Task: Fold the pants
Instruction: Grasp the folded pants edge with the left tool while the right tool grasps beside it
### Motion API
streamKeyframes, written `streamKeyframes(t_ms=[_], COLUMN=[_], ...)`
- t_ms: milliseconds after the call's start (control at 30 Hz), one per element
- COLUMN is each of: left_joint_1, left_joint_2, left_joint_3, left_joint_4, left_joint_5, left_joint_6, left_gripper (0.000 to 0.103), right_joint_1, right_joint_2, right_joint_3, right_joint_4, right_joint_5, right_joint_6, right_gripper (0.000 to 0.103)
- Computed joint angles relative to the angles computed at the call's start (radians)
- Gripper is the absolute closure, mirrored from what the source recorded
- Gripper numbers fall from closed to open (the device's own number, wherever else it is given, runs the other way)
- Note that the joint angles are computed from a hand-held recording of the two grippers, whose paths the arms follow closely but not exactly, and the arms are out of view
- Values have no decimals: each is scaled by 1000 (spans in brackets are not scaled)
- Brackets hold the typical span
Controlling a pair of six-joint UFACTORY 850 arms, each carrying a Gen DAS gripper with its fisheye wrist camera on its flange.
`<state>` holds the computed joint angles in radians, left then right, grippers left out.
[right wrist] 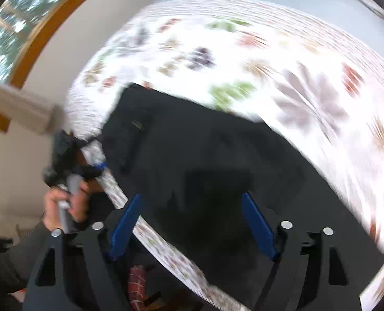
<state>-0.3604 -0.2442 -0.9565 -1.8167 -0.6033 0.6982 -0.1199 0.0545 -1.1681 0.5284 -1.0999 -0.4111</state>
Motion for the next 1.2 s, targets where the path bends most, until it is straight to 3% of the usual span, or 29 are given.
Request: streamKeyframes(t_ms=[133,167,200,267,500,700,800,833,867,1033,1200], left_joint_1=[10,13,17,24,49,48,48,49,50,33,12], left_joint_2=[3,1,-4,-8,-20,-19,-6,-10,-12,9,50], left_joint_3=[25,26,25,34,83,94,111,107,108,98,96], left_joint_4=[-76,-67,-46,-57,-184,-192,-172,-164,-164,-142,-150], left_joint_5=[-31,-36,-43,-52,-145,-150,-138,-137,-146,-101,-59], left_joint_6=[53,46,25,3,55,63,47,40,41,66,160], left_gripper=[16,32,40,45,43,45,56,60,71,87,91], right_joint_1=[112,139,161,215,316,347,365,370,372,372,363], right_joint_2=[-288,-358,-403,-553,-919,-1107,-1124,-1125,-1116,-1040,-942], right_joint_3=[-321,-403,-453,-627,-1050,-1285,-1290,-1286,-1267,-1184,-1131], right_joint_4=[47,40,29,-6,-85,-60,-89,-98,-99,-134,-160], right_joint_5=[-143,-184,-206,-269,-458,-614,-628,-624,-617,-564,-541], right_joint_6=[-70,-75,-73,-67,-53,-65,-83,-87,-92,-109,-112], right_gripper=[7,6,6,6,6,6,11,20,37,69,75])
